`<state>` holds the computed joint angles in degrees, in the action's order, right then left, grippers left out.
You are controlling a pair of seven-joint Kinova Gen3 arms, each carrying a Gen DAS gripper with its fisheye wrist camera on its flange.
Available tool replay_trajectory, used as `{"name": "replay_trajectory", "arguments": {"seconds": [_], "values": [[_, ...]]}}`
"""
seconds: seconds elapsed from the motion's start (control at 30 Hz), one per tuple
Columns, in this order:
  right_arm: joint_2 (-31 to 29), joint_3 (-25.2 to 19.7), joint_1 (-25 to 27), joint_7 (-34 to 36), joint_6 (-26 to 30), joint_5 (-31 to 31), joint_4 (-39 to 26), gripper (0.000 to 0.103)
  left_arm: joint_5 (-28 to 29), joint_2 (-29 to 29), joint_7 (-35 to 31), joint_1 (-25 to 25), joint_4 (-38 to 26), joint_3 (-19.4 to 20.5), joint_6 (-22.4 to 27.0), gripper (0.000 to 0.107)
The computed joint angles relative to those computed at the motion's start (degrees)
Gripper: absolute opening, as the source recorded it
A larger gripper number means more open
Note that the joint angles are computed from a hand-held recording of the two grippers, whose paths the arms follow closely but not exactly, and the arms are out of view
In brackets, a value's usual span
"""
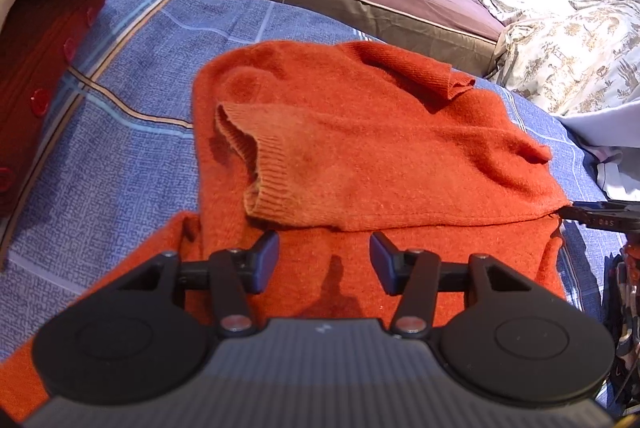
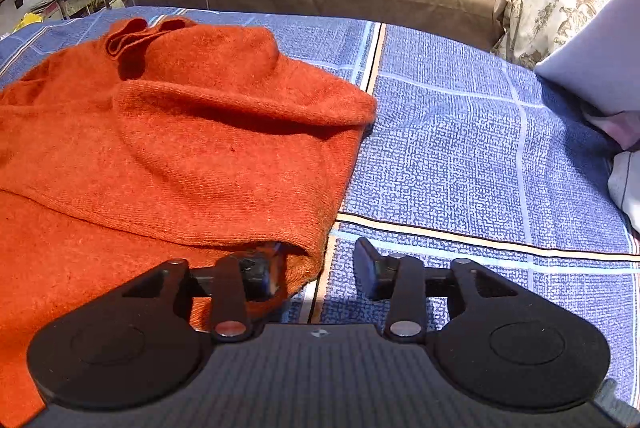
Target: Fold small clothes
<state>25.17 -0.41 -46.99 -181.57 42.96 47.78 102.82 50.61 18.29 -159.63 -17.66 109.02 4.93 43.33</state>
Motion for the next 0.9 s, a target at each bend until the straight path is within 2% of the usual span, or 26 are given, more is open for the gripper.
{"name": "replay_trajectory", "arguments": {"seconds": [0.07, 0.17, 0.23, 0.27, 0.3, 0.33, 0.4, 0.47, 0.5, 0.57, 0.67, 0.73, 0.77, 0.8, 0.9], "values": [[-0.87, 2.63, -3.71, -1.15, 1.59, 1.4, 0.22, 0.077, -0.31, -0.28, 0.41, 0.2, -0.03, -0.24, -0.73, 0.05], [-3.37, 9.32, -10.81, -7.79, -0.21, 7.81, 3.1, 0.074, -0.85, -0.36, 0.88, 0.34, -0.29, -0.1, -0.76, 0.05], [-3.11, 10.39, -11.19, -10.17, -2.97, 11.93, 4.03, 0.06, -0.82, -0.33, 0.5, 0.44, -0.09, 0.29, -0.05, 0.05], [-2.33, 9.78, -9.78, -9.96, -4.51, 12.8, 3.8, 0.059, -1.21, -0.3, 0.68, 0.89, -0.01, 0.41, 0.15, 0.05], [-1.32, 8.1, -7.32, -8.88, -5.37, 12.73, 2.89, 0.055, -1.34, -0.31, 0.36, 1.09, 0.29, 0.57, 0.35, 0.05], [-0.45, 6.26, -4.66, -7.15, -6.2, 11.73, 1.87, 0.047, -1.12, -0.34, -0.48, 1.09, 0.84, 0.85, 0.71, 0.05], [2.43, 3.12, 0.65, -2.97, -7.52, 8.45, -0.96, 0.043, -1.18, -0.19, -1.31, 1.55, 1.63, 0.95, 1.08, 0.05], [5.43, -0.54, 4.87, -0.57, -5.91, 8.4, -4.12, 0.042, -2.27, 0.06, -0.63, 2.42, 2.2, 0.59, 0.73, 0.05], [6.86, -0.92, 5.4, -0.47, -4.21, 9.78, -5.66, 0.038, -3.1, 0.2, 0.32, 2.85, 2.16, 0.36, 0.77, 0.05], [8.76, -0.75, 6.77, -1.98, -2.43, 12.07, -8.36, 0.043, -4.45, 0.55, 1.62, 3.09, 2.02, 0.12, 1.08, 0.05], [11.5, -5.29, 14.07, -0.41, -2.11, 10.0, -13.14, 0.045, -5.28, 0.77, 2.17, 2.9, 2.06, 0.19, 0.88, 0.05], [12.67, -6.24, 15.72, -0.9, -2.01, 11.52, -14.57, 0.045, -5.66, 1.01, 3.0, 2.73, 1.49, 0.24, 1.35, 0.05], [13.2, -5.64, 14.95, -2.28, -0.62, 13.36, -15.09, 0.048, -5.76, 1.12, 3.27, 2.71, 1.29, 0.34, 1.43, 0.051], [13.58, -3.98, 13.63, -4.6, 0.0, 14.3, -15.07, 0.06, -5.86, 1.25, 3.5, 2.74, 1.08, 0.45, 1.42, 0.051], [10.53, 3.98, 7.43, -11.59, -1.87, 14.71, -11.27, 0.063, -5.46, 1.21, 3.06, 2.39, 1.38, 0.84, 1.15, 0.052]]}}
